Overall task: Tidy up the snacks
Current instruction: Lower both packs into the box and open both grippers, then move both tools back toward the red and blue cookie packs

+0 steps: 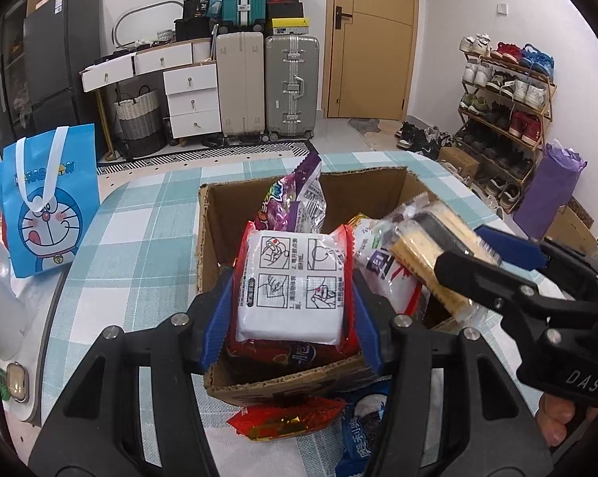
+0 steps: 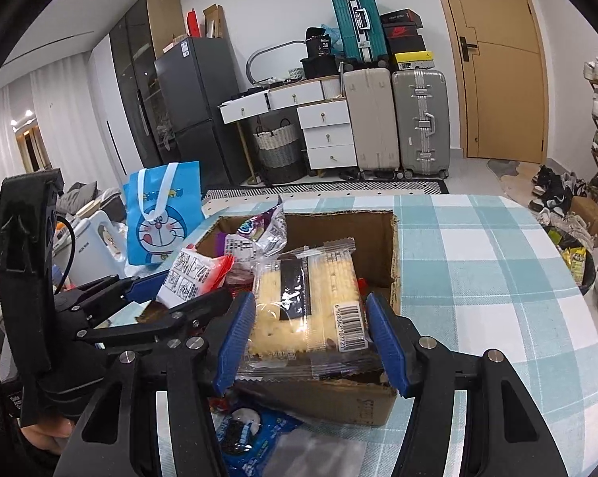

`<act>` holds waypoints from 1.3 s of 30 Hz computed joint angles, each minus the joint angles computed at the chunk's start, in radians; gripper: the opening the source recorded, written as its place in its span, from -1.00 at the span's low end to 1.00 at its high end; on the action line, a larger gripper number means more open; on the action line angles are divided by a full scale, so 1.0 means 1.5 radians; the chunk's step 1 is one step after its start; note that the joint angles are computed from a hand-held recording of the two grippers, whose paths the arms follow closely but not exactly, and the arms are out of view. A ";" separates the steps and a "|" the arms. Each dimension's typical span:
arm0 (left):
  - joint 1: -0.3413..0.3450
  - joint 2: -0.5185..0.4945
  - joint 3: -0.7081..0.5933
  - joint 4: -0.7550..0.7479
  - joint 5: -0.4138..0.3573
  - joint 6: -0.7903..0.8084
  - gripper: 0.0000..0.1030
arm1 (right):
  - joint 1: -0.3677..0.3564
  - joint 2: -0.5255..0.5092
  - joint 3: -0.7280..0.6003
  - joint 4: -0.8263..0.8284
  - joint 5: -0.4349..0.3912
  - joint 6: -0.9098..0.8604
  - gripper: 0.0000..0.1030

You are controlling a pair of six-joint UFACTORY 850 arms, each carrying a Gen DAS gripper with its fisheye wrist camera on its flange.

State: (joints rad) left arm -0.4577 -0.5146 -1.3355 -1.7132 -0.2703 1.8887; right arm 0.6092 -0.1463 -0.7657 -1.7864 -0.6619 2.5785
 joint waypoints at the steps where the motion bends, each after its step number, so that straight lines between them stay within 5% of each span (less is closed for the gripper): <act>1: -0.002 -0.005 -0.004 0.008 0.003 -0.007 0.02 | -0.003 -0.002 -0.001 0.001 0.002 -0.002 0.16; 9: -0.001 -0.016 -0.012 0.008 0.003 -0.004 0.26 | 0.015 0.002 0.001 0.034 -0.037 -0.053 0.18; 13: 0.006 0.000 0.009 -0.030 -0.021 0.045 0.54 | 0.040 0.018 0.015 0.059 -0.072 -0.071 0.62; 18: 0.008 0.033 0.054 -0.156 -0.018 0.187 0.74 | 0.068 0.038 0.040 0.087 -0.106 -0.061 0.86; 20: 0.016 0.046 0.070 -0.164 -0.029 0.194 1.00 | 0.078 0.045 0.050 0.097 -0.116 -0.049 0.95; 39: 0.093 0.115 0.202 -0.208 -0.106 0.243 0.99 | 0.110 0.041 0.085 0.083 -0.041 0.104 0.99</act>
